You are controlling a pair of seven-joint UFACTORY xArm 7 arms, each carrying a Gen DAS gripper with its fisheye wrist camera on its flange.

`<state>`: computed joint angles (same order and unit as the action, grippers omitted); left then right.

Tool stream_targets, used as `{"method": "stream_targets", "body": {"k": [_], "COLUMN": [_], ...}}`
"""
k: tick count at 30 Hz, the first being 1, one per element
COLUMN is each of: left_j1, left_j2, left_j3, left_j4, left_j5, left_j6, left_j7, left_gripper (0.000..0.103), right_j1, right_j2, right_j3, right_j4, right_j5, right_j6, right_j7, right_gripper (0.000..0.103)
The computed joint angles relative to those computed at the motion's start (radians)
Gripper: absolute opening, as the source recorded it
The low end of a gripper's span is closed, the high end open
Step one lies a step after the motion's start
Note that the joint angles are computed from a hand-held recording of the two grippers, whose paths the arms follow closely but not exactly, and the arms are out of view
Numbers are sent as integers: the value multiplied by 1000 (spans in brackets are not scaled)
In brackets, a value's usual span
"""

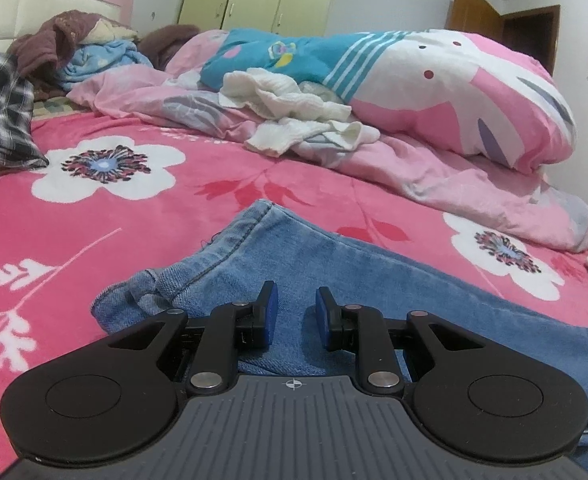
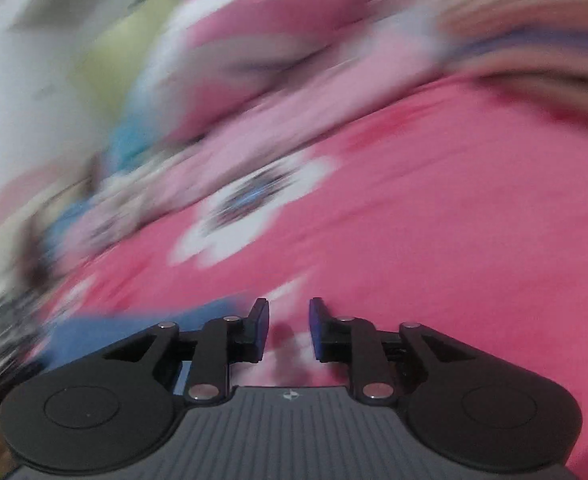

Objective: Fold clothes

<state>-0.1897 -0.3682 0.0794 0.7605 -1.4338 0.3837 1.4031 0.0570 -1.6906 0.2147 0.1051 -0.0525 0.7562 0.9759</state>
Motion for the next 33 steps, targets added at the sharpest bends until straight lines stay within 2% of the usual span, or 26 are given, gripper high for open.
{"method": "stream_targets", "body": {"k": [1, 4, 7, 8, 9, 12, 14, 15, 16, 17, 19, 22, 26, 28, 29, 31, 33], "left_j1": [0, 1, 2, 3, 5, 10, 12, 14, 17, 20, 33, 50, 64, 72, 77, 83, 86], "left_j2": [0, 1, 2, 3, 5, 11, 15, 17, 20, 22, 28, 32, 37, 43, 45, 43, 41], "left_j3": [0, -2, 1, 4, 6, 20, 35, 44, 51, 57, 61, 48, 51, 59, 62, 60, 54], "left_j4": [0, 1, 3, 5, 8, 18, 24, 27, 29, 31, 38, 45, 56, 63, 66, 65, 61], "left_j5": [0, 8, 26, 39, 55, 102, 116, 116, 113, 107, 104, 118, 136, 138, 138, 136, 132], "left_j6": [1, 1, 11, 18, 28, 67, 103, 124, 143, 161, 195, 208, 242, 272, 285, 292, 286], "left_j7": [-1, -8, -21, -30, -41, -69, -69, -62, -56, -51, -59, -87, -127, -140, -143, -136, -124], "left_gripper": [22, 22, 22, 22, 22, 22, 22, 22, 22, 22, 22, 22, 24, 24, 24, 24, 24], "right_j1": [-23, 32, 129, 155, 154, 120, 82, 58, 32, 1, -27, 61, 164, 191, 186, 171, 155], "right_j2": [-42, -37, 162, 249, 313, 320, 315, 311, 265, 202, 173, 233, 466, 534, 550, 500, 447], "right_j3": [-2, 50, 87, 77, 92, 48, 26, 21, 35, 59, 129, 159, 215, 240, 264, 293, 316], "right_j4": [3, 41, 93, 108, 115, 71, 40, 23, 18, 13, 85, 173, 302, 334, 349, 356, 365], "right_j5": [2, -2, -3, -9, 15, 36, 59, 82, 74, 75, 17, -19, -63, -68, -77, -76, -73], "right_j6": [41, 6, -167, -227, -285, -311, -325, -333, -301, -257, -133, -105, -110, -42, 31, 101, 166], "right_j7": [18, 12, -68, -98, -128, -50, 11, 30, 91, 145, 168, 118, -21, -42, -33, 59, 154], "right_gripper": [24, 24, 24, 24, 23, 23, 0, 0, 0, 12, 30, 31, 31, 31, 27, 20, 19]}}
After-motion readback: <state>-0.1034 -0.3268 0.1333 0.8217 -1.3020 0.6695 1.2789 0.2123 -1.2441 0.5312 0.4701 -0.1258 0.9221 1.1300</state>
